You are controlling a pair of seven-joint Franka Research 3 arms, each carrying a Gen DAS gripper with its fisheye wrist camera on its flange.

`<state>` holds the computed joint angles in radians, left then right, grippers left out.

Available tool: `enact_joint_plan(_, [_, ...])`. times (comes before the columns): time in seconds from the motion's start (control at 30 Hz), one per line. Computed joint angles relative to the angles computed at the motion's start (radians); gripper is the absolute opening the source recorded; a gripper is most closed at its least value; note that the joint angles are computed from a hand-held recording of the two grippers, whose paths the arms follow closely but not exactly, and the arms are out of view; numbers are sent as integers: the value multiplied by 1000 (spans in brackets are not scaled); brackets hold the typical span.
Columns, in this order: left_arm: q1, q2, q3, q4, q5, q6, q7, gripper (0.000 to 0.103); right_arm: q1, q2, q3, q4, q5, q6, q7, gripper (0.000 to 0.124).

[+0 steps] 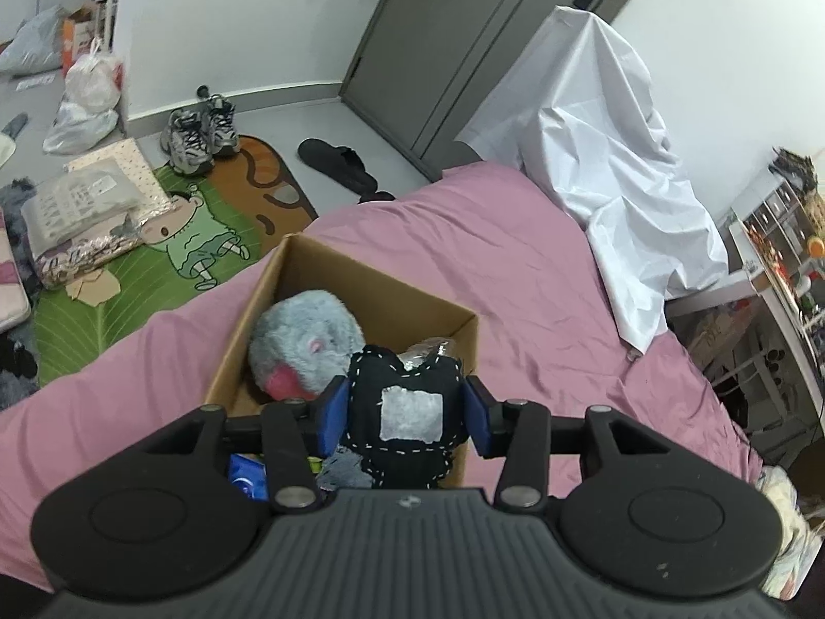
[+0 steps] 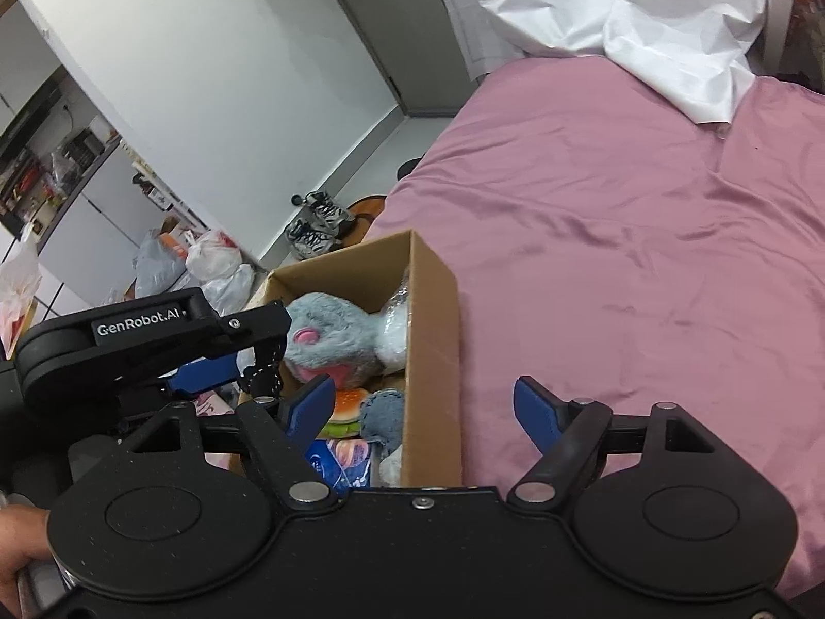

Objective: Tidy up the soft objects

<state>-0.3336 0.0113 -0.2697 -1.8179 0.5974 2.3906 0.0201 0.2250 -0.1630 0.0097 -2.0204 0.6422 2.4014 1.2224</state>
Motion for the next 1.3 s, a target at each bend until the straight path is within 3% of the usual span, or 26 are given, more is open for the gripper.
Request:
enact_joint_plan(0.17, [-14,14,-7,44,-11,-73,41,68,-4,-5,-9,7,14,-11,-4,76])
enact_joint_plan(0.37, [-24,-3,-11,64,-44,-149,61,72,-10,-24,-20,17,38,-37,-19,76])
enact_joint_plan(0.6, [-36,-22,-25,104,-48,-255,107,89,-19,-40,-32,30,70,-74,-37,77])
enact_joint_plan(0.77, [-45,-18,-32,141,-97,-330,188,90,-25,-57,-38,27,78,-89,-40,78])
enact_joint_plan(1.23, [-91,-12,-56,232,-86,-449,257,91,-42,-118,-69,42,93,-112,-103,103])
enact_joint_plan(1.3, [-99,-12,-60,248,-77,-469,262,97,-45,-125,-73,46,88,-123,-115,103])
